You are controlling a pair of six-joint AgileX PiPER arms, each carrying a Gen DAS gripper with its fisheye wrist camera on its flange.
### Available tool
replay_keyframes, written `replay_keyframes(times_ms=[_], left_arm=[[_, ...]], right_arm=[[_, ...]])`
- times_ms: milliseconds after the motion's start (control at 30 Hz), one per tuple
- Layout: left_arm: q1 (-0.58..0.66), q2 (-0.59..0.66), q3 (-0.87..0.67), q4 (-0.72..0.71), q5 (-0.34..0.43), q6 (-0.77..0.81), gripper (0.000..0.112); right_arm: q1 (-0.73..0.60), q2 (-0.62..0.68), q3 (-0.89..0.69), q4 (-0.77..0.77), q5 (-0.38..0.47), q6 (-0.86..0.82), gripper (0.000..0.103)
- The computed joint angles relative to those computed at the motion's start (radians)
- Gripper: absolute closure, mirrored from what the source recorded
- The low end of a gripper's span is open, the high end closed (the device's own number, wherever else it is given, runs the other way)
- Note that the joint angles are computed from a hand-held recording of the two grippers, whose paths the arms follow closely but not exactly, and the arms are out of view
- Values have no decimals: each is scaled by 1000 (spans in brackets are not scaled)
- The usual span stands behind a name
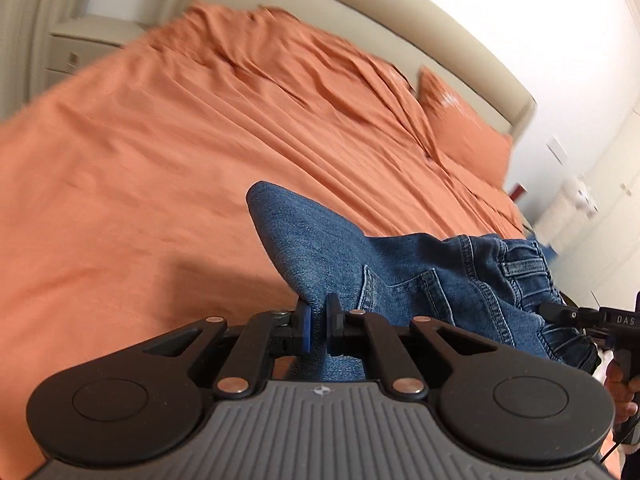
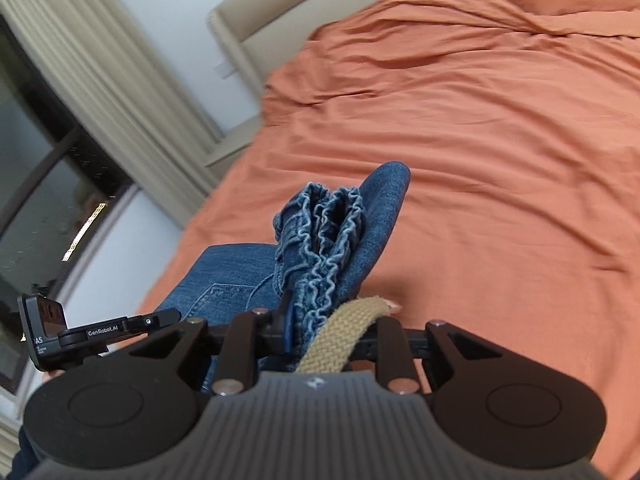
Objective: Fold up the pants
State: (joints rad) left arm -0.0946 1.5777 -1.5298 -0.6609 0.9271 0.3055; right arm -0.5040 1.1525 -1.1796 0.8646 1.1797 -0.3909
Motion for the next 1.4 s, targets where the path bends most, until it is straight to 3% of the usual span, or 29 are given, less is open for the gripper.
replay_keyframes(times_ms=[133, 300, 467, 633, 733, 833, 1000, 1067, 1267, 1400], left_arm=[[101, 0, -72, 54, 58, 6, 106], [166, 70, -174, 131, 87, -24, 106], [183, 193, -295, 200, 84, -52, 106], [191, 310, -362, 200, 48, -25, 106], [183, 370, -358, 210, 8, -13, 106], [179, 382, -289, 234, -89, -1, 106], [220, 434, -281, 206, -94, 74, 106], [219, 442, -260, 210, -118, 79, 105], [201, 493, -273, 289, -130, 1, 104], [195, 457, -290, 344, -84, -46, 98]], right_arm=[[258, 34, -22, -32, -175, 119, 86], [507, 169, -74, -75, -363, 216, 86], [619, 325, -120, -52, -494, 213, 86], [646, 435, -100, 58, -604, 113, 86], [639, 501, -88, 97, -619, 54, 86], [625, 560, -73, 122, -629, -6, 86], [567, 625, -25, 272, -601, -172, 86], [579, 640, -18, 281, -631, -192, 86], [632, 694, -70, 128, -702, -63, 82], [634, 695, -131, -22, -641, 65, 79]])
